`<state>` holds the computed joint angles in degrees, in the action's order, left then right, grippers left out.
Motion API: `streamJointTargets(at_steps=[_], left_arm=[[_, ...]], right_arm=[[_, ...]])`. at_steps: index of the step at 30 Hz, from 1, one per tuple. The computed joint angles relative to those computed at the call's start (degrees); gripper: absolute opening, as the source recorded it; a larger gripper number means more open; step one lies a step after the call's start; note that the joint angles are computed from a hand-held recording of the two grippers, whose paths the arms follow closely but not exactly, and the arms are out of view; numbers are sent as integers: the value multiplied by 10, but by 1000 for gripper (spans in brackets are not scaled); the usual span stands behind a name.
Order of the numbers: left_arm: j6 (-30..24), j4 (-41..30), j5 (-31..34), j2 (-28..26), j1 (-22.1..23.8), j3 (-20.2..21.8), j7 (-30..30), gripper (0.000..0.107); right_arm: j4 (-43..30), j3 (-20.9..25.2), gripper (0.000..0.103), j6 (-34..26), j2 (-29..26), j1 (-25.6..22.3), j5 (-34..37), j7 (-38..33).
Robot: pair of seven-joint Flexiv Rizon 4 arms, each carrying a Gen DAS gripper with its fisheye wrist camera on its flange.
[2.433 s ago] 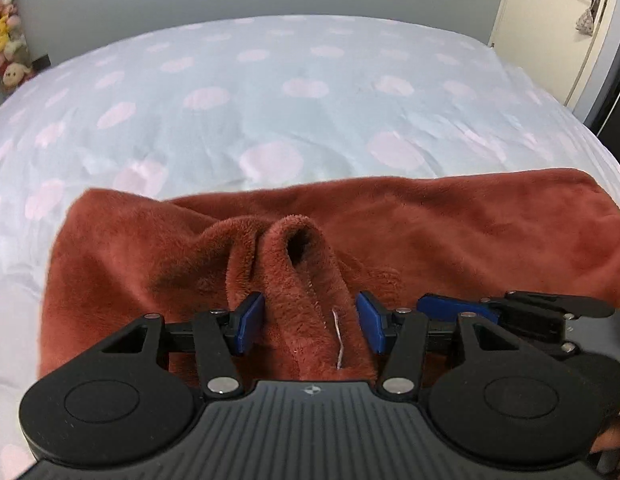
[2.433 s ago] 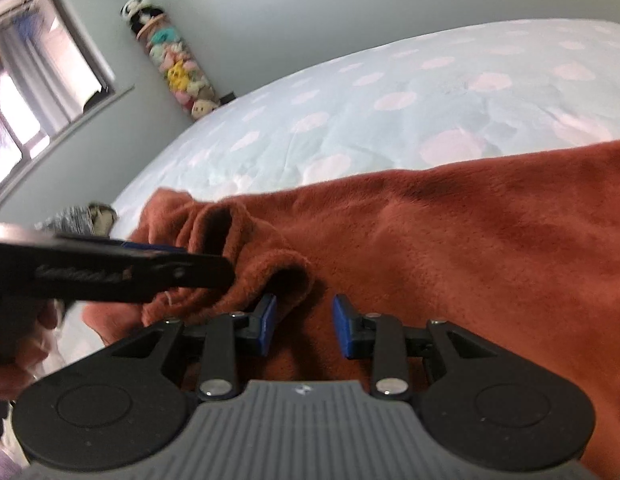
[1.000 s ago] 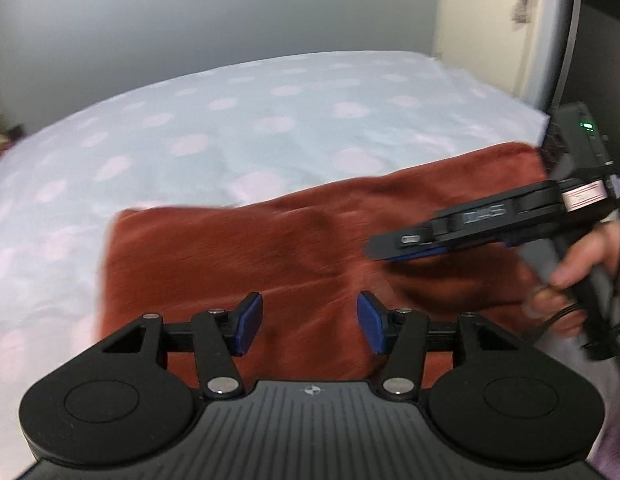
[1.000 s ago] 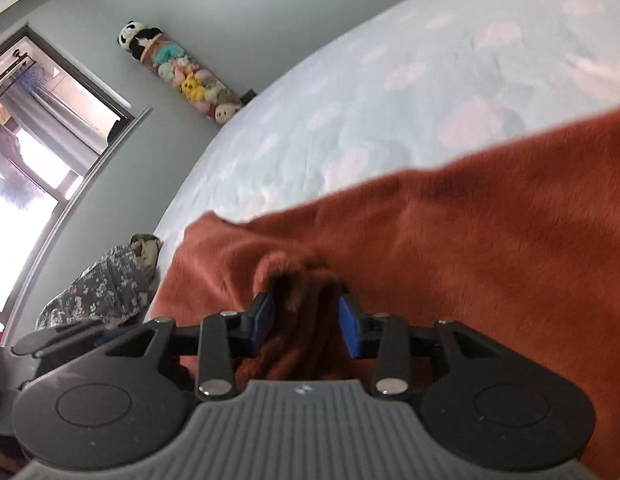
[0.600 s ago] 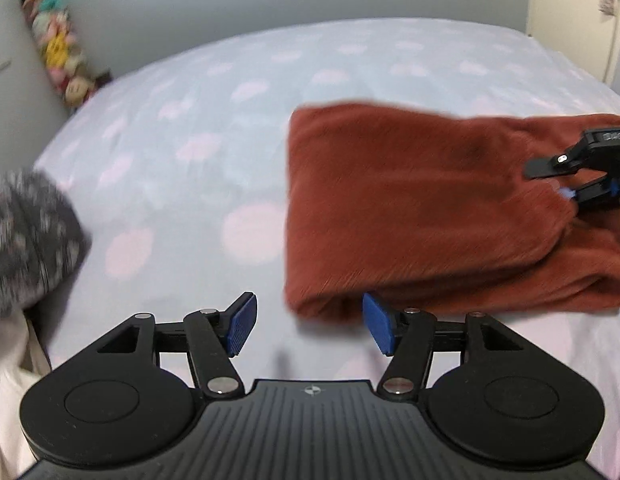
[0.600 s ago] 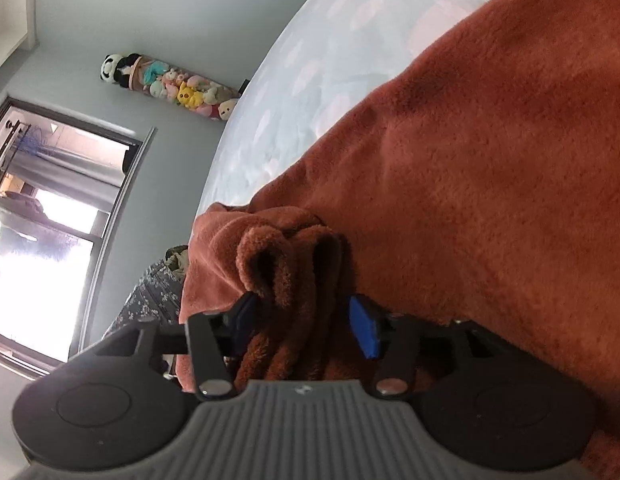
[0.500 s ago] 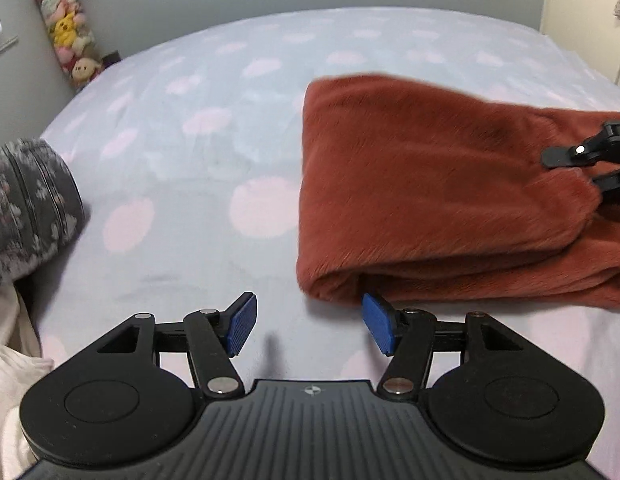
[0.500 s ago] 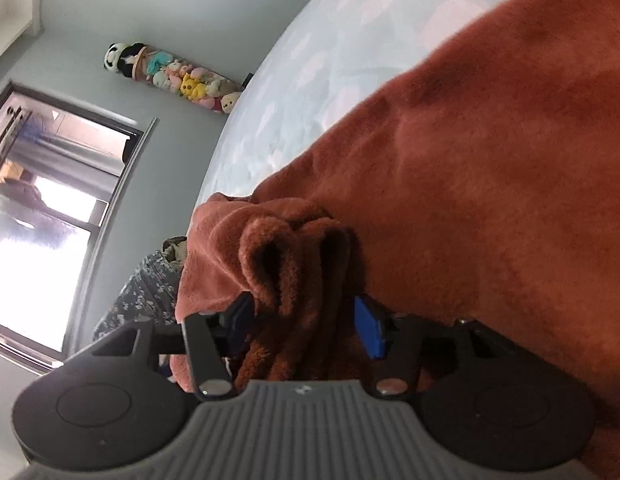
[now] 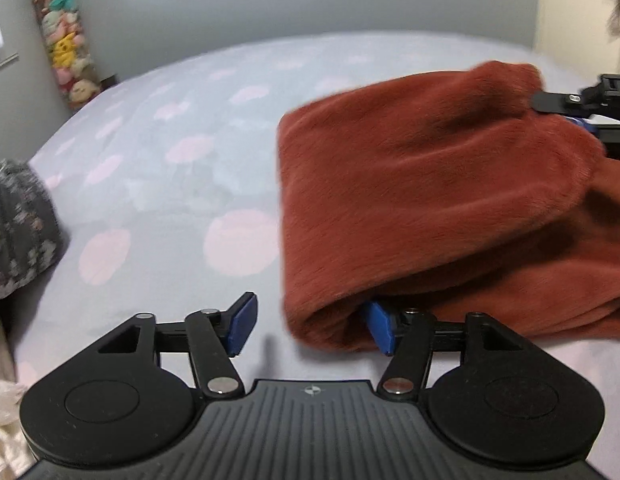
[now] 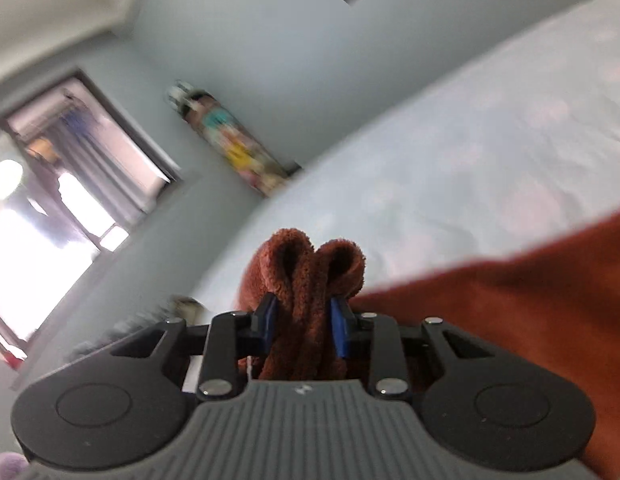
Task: Fold clothes
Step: 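Fold the fleece over with the right gripper while the left gripper opens and withdraws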
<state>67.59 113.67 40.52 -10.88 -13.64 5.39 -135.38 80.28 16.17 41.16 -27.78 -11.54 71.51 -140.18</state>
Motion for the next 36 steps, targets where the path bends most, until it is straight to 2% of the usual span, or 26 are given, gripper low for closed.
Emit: streamJointTargets(at_steps=[2, 3, 6, 10, 14, 17, 20, 23, 29, 32, 36], left_arm=[[2, 4, -19, -4, 7, -2, 8, 28], [22, 12, -33, -3, 13, -1, 5, 20], [7, 11, -30, 2, 5, 3, -2, 15], [33, 34, -72, 7, 22, 1, -3, 15], [7, 27, -75, 6, 17, -2, 18, 15], [-6, 31, -87, 17, 18, -8, 44, 18], [-44, 35, -105, 38, 20, -17, 70, 22], [-93, 30, -66, 63, 16, -24, 47, 22], [-102, 34, -56, 95, 28, -52, 1, 23], [-105, 20, -49, 93, 26, -67, -12, 27], [-90, 0, -43, 85, 15, -80, -21, 27]], right_arm=[[-3, -10, 31, 3, -16, 11, -20, 48], [-2, -13, 30, 12, -21, 16, -31, 61], [-1, -10, 29, 21, -28, 20, -58, 90], [-7, 3, 29, 3, -25, 6, -66, 89], [0, -19, 29, 20, -36, 35, -136, 149], [-9, -8, 30, 9, -49, 20, -143, 159], [-3, -4, 39, 21, -40, 19, -160, 152], [11, -4, 43, 43, -21, 18, -170, 146], [26, -8, 48, 92, 8, 5, -157, 133], [39, -16, 51, 111, 27, -4, -155, 130], [57, -32, 50, 130, 57, -28, -142, 130]])
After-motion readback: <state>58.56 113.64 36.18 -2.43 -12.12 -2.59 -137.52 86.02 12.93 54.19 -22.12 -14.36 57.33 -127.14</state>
